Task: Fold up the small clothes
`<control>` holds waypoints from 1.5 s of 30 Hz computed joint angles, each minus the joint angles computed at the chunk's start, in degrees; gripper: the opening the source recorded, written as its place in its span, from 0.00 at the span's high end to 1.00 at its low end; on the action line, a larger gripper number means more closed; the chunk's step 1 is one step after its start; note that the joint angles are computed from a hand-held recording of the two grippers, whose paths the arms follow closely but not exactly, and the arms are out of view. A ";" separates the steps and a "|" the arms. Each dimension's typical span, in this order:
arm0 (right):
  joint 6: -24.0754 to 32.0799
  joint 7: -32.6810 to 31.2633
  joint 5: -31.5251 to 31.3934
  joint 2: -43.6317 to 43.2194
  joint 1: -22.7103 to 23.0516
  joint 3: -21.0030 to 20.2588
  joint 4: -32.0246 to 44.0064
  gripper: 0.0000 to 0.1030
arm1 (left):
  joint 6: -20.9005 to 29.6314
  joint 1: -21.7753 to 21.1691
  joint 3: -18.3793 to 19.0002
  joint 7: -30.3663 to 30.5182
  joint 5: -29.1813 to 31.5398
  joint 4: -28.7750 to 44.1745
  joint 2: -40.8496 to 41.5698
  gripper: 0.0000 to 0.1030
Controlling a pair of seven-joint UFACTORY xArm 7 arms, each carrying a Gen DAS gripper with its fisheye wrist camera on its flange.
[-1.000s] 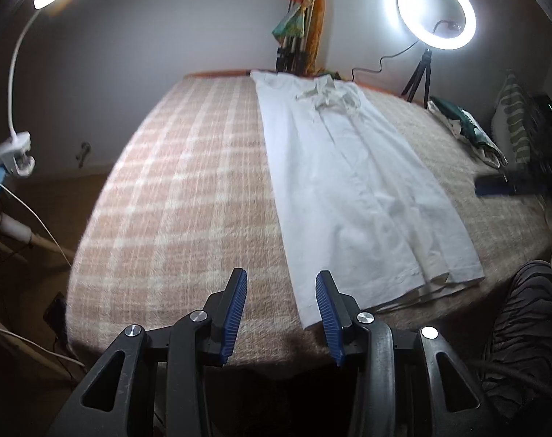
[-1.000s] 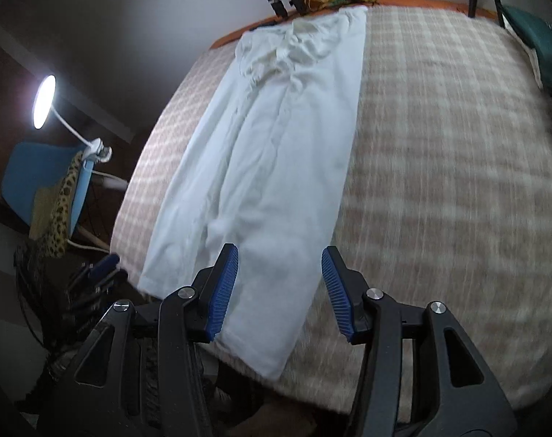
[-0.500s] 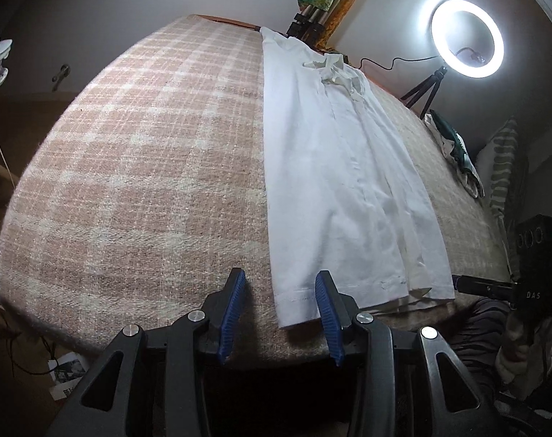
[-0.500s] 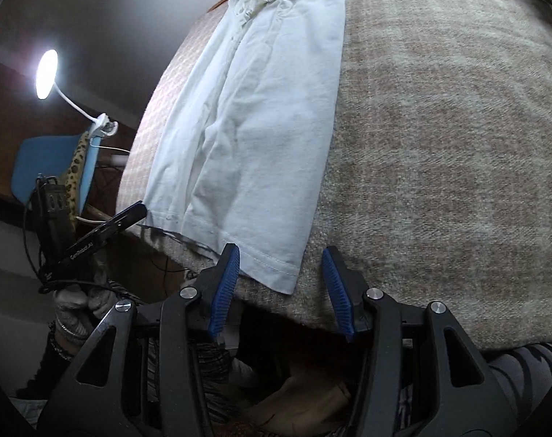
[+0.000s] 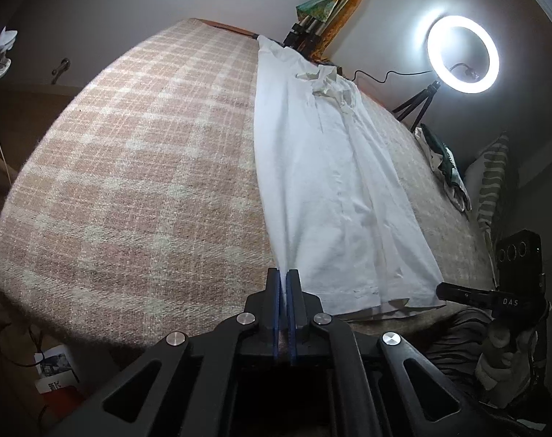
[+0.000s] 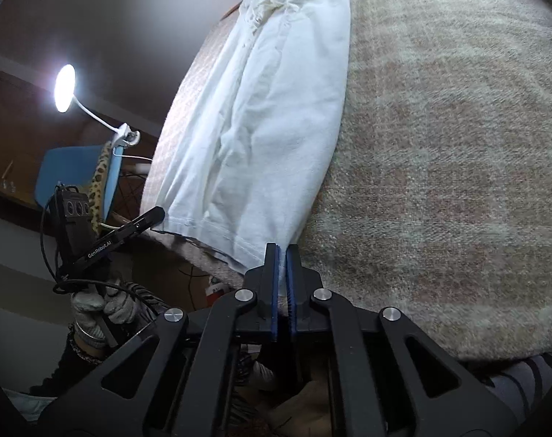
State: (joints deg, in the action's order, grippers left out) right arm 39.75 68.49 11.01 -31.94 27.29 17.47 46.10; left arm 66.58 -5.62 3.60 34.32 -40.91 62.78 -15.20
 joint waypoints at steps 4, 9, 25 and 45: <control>0.42 0.16 -0.29 -0.96 -0.13 -0.04 -0.65 0.95 | -0.58 -0.11 -0.38 0.22 0.96 -0.16 -0.27 1.00; -0.90 -0.48 1.62 -1.31 0.47 -1.12 -1.98 0.95 | -0.23 -0.28 -0.54 -1.02 1.14 0.60 0.67 1.00; -4.40 -6.08 -1.85 1.39 -6.07 -4.64 2.58 0.95 | -4.07 -1.24 -4.54 -3.12 -1.57 18.99 12.84 1.00; -8.33 -14.33 0.76 12.90 -11.86 -10.13 4.50 0.95 | -13.38 -1.27 -11.83 -13.83 12.07 36.54 33.87 0.84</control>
State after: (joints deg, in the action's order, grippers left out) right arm 31.42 54.16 11.77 -19.03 15.43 7.34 50.60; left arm 53.20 -6.89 -8.23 20.49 -28.84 99.32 18.67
